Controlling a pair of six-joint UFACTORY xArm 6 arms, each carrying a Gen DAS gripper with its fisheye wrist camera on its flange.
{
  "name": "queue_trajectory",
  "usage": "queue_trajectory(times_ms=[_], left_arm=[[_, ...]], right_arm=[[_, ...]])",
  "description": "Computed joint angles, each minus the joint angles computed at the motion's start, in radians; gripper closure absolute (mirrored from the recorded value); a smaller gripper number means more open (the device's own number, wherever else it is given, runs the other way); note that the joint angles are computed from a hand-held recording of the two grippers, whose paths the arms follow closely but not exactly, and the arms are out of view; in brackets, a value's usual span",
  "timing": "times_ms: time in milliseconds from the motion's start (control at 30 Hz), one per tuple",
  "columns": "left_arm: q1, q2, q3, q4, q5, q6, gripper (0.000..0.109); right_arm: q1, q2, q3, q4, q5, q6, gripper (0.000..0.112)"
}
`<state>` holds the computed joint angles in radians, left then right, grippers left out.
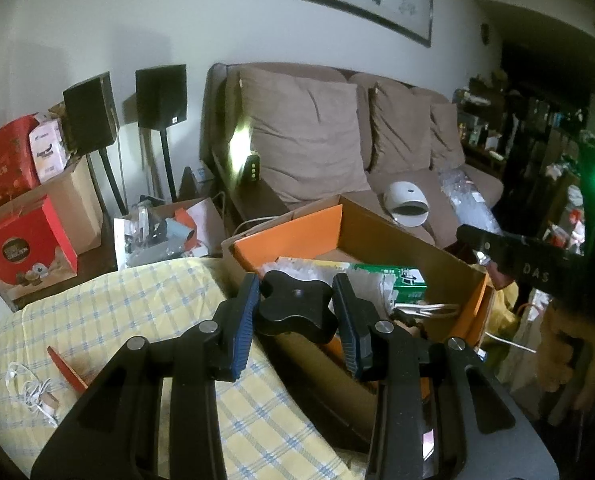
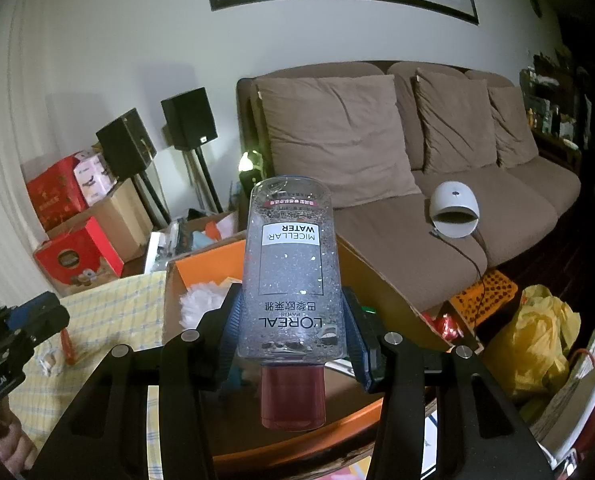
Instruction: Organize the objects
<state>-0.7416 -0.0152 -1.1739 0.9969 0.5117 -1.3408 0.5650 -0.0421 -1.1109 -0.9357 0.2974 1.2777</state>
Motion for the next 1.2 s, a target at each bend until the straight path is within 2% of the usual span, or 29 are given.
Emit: queue_trajectory(times_ms=[1200], left_arm=[[0.001,0.180,-0.208,-0.047,0.005,0.079,0.074]], right_arm=[[-0.024,-0.002,0.025,0.011,-0.010,0.013,0.064]])
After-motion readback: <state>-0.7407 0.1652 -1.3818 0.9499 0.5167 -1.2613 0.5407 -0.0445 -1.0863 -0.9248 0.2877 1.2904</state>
